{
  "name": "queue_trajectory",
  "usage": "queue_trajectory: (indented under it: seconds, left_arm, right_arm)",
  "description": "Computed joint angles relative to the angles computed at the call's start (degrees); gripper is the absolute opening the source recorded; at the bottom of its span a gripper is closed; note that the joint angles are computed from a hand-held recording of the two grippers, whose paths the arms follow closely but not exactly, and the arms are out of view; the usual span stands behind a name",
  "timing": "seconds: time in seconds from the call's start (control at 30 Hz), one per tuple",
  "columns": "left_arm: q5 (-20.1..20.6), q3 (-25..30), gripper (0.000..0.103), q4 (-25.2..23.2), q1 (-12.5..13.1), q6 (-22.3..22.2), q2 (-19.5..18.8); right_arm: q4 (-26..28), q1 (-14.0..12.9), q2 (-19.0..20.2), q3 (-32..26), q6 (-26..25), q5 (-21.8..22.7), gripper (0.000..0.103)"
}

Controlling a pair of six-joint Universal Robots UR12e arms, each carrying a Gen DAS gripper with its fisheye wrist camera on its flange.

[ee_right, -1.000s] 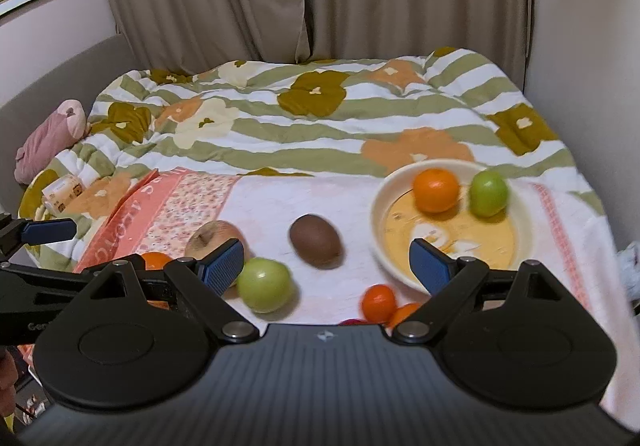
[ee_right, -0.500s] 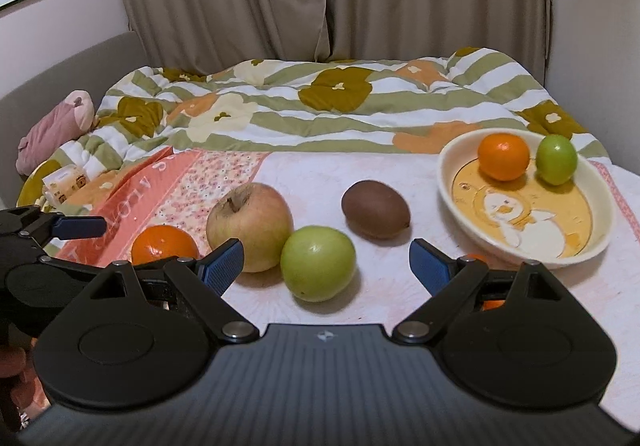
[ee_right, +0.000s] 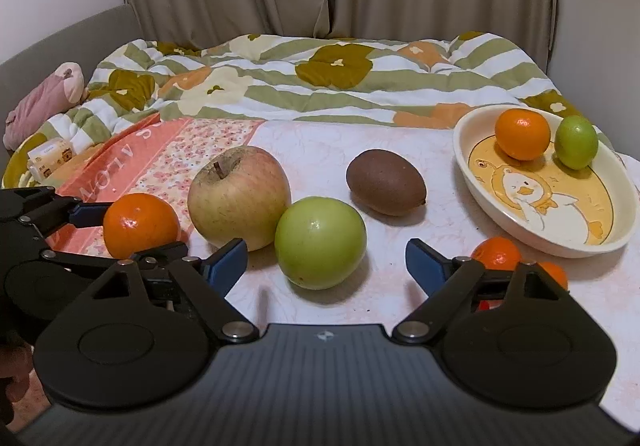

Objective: Organize fruits
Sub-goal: 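Grasp the second orange with the left tool while the right tool grasps the other green apple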

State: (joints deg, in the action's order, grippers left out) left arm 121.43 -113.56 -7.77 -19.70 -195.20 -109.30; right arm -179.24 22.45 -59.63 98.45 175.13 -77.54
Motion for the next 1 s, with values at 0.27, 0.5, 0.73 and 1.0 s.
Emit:
queue_trajectory:
  seconds: [0.27,0.5,0.73,1.0]
  left_arm:
    - [-0.9,-0.6,0.067,0.1,0.2,0.6,0.6]
    - [-0.7,-1.1,0.067,-0.4,0.0,-0.2,1.2]
    - [-0.9,-1.4,0.067,-1.3,0.2,-1.1,1.7]
    - [-0.6,-1.2,0.067,-3.1,0.0,-2.6,2.1]
  right_arm:
    - [0.4,0.3,0.7,-0.8,-1.0,-0.7,0.088]
    - [1.4,0.4,1.1,-1.4,-2.2,-0.1,0.077]
    - [0.9,0.2,1.5,-1.4,-3.3,0.4,0.071]
    - [-0.1,-0.5,1.3,-0.7,-3.3,2.5,0.07]
